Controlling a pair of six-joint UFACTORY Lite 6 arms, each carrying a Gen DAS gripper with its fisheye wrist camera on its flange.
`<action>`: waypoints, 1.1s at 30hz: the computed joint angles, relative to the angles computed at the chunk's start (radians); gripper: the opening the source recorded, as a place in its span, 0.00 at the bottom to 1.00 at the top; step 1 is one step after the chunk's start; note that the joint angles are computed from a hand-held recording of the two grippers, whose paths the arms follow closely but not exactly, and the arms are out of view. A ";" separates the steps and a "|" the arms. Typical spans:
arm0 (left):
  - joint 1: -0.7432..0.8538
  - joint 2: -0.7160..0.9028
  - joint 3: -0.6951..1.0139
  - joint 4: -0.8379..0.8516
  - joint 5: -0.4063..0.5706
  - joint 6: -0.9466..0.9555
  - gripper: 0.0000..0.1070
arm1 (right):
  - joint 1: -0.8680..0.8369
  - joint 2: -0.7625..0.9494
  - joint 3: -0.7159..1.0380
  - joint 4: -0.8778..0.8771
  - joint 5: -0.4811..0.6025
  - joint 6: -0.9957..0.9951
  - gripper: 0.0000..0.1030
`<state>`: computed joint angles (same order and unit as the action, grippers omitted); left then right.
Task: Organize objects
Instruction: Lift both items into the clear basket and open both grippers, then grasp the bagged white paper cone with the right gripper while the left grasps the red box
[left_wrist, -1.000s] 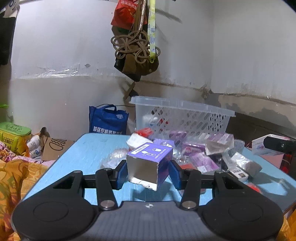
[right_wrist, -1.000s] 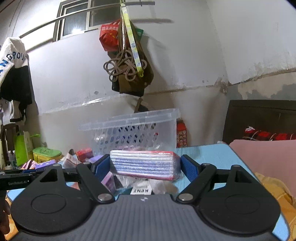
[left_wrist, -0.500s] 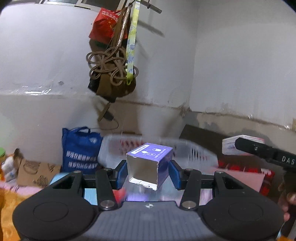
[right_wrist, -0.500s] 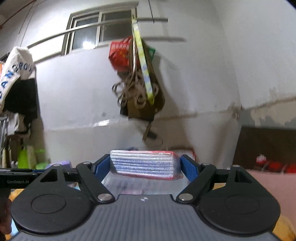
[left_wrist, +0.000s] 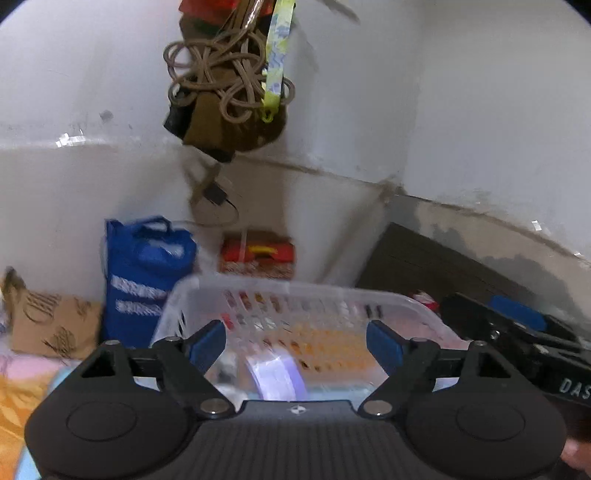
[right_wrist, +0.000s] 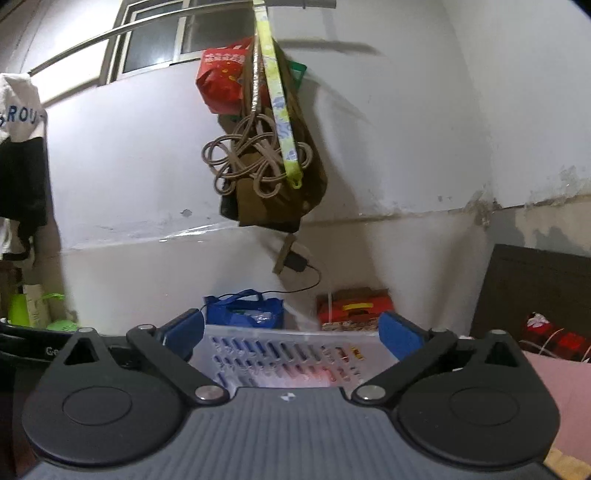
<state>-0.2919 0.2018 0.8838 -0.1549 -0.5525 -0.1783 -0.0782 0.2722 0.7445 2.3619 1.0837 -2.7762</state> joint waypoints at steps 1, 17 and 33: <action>-0.001 -0.039 -0.064 0.036 -0.037 -0.027 0.81 | -0.026 -0.015 -0.024 -0.032 0.022 0.009 1.00; -0.353 -0.152 -0.754 -0.224 -0.561 -0.027 0.81 | -0.615 0.113 -0.297 -0.557 0.048 -0.176 0.63; -0.511 -0.007 -0.612 -0.431 -0.447 0.047 0.81 | -0.592 0.146 -0.259 -0.612 -0.010 -0.140 0.36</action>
<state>-0.8029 0.1949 0.2720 -0.5859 -0.9999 -0.1316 -0.6705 0.4186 0.4857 1.7501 1.0735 -2.9159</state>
